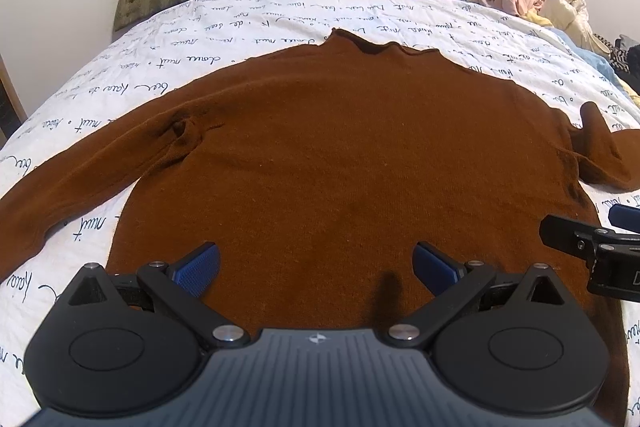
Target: Fold small clothes
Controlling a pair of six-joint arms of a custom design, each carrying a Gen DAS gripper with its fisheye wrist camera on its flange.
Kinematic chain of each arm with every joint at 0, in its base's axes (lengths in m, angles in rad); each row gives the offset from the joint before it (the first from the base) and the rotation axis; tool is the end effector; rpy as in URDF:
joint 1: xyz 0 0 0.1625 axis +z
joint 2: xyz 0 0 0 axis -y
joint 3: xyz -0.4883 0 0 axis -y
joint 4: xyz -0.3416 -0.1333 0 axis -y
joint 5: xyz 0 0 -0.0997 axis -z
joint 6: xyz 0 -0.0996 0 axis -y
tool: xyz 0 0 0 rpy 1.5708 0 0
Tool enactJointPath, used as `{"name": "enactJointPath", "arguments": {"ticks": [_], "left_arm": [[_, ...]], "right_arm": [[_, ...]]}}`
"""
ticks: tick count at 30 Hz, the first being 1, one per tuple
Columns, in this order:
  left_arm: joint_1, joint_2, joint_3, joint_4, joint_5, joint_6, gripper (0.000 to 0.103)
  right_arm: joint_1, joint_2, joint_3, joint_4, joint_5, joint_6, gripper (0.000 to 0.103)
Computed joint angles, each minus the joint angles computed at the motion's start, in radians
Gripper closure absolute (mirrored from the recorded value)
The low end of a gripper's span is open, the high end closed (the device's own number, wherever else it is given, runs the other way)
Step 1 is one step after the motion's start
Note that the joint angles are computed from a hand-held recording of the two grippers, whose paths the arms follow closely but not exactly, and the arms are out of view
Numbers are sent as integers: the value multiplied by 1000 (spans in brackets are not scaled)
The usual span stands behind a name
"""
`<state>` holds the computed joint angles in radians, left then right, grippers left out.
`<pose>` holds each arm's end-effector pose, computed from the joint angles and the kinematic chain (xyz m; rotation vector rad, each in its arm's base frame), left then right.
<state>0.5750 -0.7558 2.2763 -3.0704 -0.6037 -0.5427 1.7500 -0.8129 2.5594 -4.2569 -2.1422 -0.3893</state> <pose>-0.2782 -0.4368 0.0976 0.5298 2.2421 -0.8242 0.1499 -0.3818 0.2119 0.3125 -2.2800 1.0791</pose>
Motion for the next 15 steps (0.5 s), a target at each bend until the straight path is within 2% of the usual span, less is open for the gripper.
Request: {"name": "enactJointPath", "arguments": {"ticks": [15], "left_arm": [[-2,-3,-11,35,-4,-15,0]], "right_arm": [[-4,3,4,-5,6,0,0]]}}
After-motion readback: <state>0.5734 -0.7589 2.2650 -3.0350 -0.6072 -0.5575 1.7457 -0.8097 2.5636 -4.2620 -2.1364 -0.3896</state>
